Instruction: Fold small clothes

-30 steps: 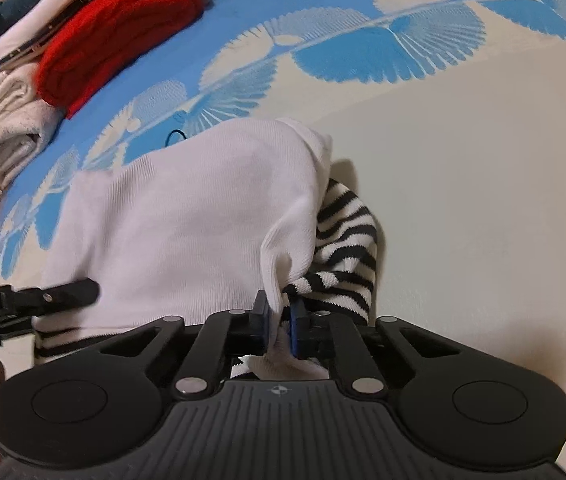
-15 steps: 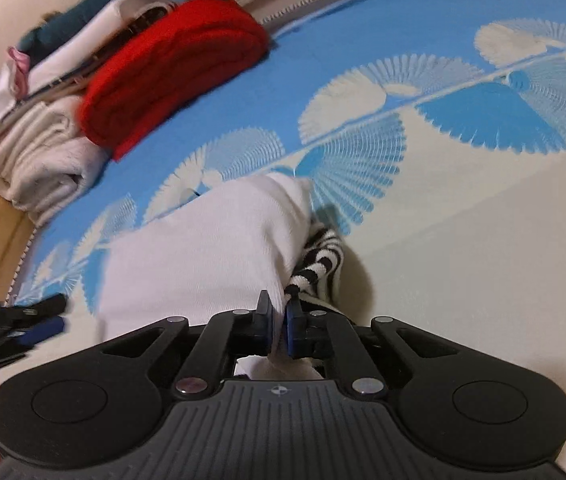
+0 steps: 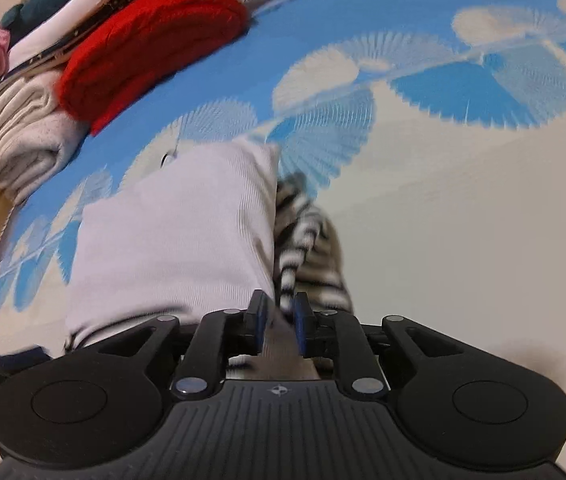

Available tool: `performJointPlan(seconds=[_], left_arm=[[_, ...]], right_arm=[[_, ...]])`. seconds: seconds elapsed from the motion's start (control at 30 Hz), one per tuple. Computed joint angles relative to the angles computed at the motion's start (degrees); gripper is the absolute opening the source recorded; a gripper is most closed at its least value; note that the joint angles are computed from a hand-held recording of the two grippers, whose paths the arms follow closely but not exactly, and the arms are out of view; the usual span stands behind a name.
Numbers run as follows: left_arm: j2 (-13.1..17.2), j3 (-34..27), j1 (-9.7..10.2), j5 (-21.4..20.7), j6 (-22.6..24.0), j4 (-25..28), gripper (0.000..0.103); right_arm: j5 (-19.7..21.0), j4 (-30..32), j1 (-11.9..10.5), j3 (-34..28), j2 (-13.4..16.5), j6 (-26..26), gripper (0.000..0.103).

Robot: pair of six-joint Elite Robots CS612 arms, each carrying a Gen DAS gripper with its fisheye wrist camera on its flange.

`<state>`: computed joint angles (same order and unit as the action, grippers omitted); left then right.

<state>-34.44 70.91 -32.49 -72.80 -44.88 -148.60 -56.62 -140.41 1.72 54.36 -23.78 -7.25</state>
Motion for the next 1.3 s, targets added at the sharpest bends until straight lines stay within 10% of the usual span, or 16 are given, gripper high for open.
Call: performJointPlan(seconds=[0.07,0.2,0.33,0.4,0.5,0.8,1.3], left_arm=[[-0.4,-0.6,-0.50,2.1,-3.7,4.8,0.084],[-3.8,4.7,-3.44,14.2,-4.1,-2.2,0.084],[-6.7,7.5,-7.10,25.4,-3.5,-4.9,0.096],[-7.7,9.5,-8.81,29.2,-1.8,-10.2,0.102],[-8.7,11.7,-11.85,33.7,-2.0,-14.7,0.102],[-8.7,13.5,-17.27,36.6,-14.9,-8.4,0.102],[-9.6,12.6,-14.67,30.2,-28.3,3.3,0.102]], right_arm=[[-5.9,2.4,0.5,1.2,-1.1,-5.1,0.027],[-21.7,-5.1,1.6,7.0,-4.4,-6.8,0.027],[-14.6,-22.4,-0.3,15.6,-9.3,-5.1,0.034],[-10.8,-31.1,-1.3,20.2,-11.9,-4.5,0.066],[-3.4,-40.4,-3.1,27.6,-15.9,-3.7,0.078],[1.9,-43.4,-5.3,39.6,-21.8,-9.2,0.083],[-3.1,-44.4,-2.5,40.0,-20.9,-12.0,0.082]])
